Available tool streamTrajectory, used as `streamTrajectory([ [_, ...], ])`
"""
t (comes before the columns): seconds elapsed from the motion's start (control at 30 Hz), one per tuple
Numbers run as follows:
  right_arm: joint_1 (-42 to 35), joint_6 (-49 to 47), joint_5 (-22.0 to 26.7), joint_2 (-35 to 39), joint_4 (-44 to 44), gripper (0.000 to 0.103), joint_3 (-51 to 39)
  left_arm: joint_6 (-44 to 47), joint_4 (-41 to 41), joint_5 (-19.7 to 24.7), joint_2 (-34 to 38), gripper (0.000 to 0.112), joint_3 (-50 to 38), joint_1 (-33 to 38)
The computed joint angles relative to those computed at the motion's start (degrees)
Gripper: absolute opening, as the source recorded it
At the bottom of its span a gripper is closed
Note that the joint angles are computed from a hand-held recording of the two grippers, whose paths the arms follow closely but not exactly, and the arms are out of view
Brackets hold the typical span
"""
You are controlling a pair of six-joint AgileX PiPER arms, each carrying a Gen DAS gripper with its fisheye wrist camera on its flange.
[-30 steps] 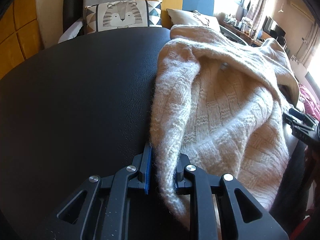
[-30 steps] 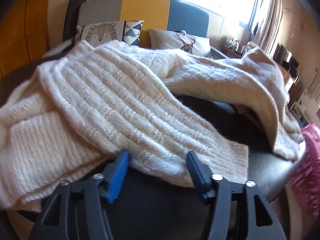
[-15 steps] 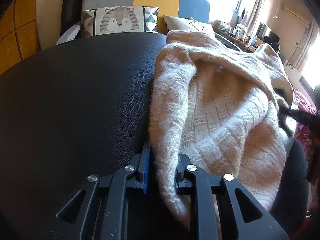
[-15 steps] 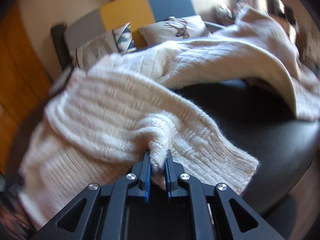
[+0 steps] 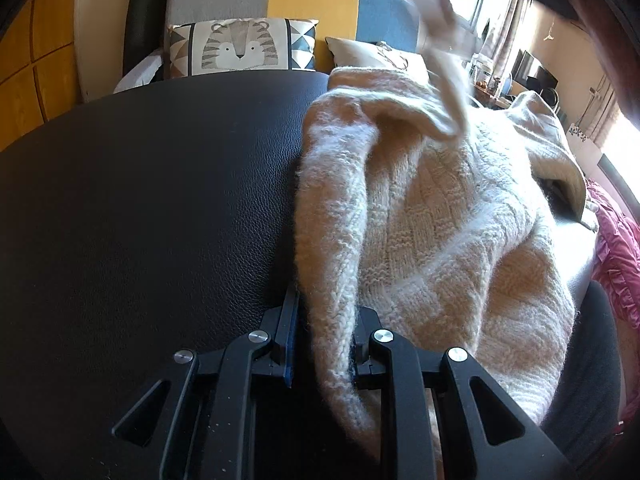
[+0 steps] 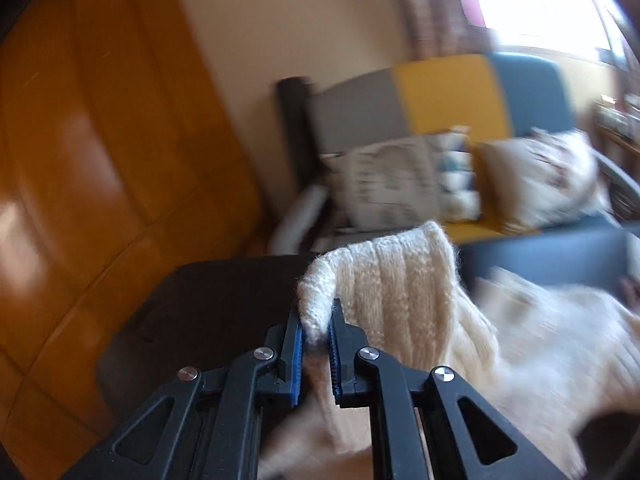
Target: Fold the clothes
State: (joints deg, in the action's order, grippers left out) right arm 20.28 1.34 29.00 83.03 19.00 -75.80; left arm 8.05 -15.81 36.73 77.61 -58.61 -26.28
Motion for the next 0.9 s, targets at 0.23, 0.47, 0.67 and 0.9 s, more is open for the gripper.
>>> streamTrajectory([
  [0.23,10.40,-1.89,8.89,21.87,-2.46,0.025,-26.96,0.51,0.15,-0.63,-0.23,0.020,0.30,0.07],
  [0.47,9.06,24.50,0.48,6.14,-25.02,0.030,-1.31,0.77,-1.79,-0.53,-0.99,0.025,0.29,0.42],
  [0.67,1.21,30.56,2.98,-1.76,-36.84,0.030,15.67,-9.45,15.78,1.30,1.75,0.026,-11.58,-5.44],
  [0.9,0.60,37.03,-4.04,-11.56,-44.47,0.030,33.39,-15.10,13.73,9.15,19.78,0.032,-35.52,2.08],
])
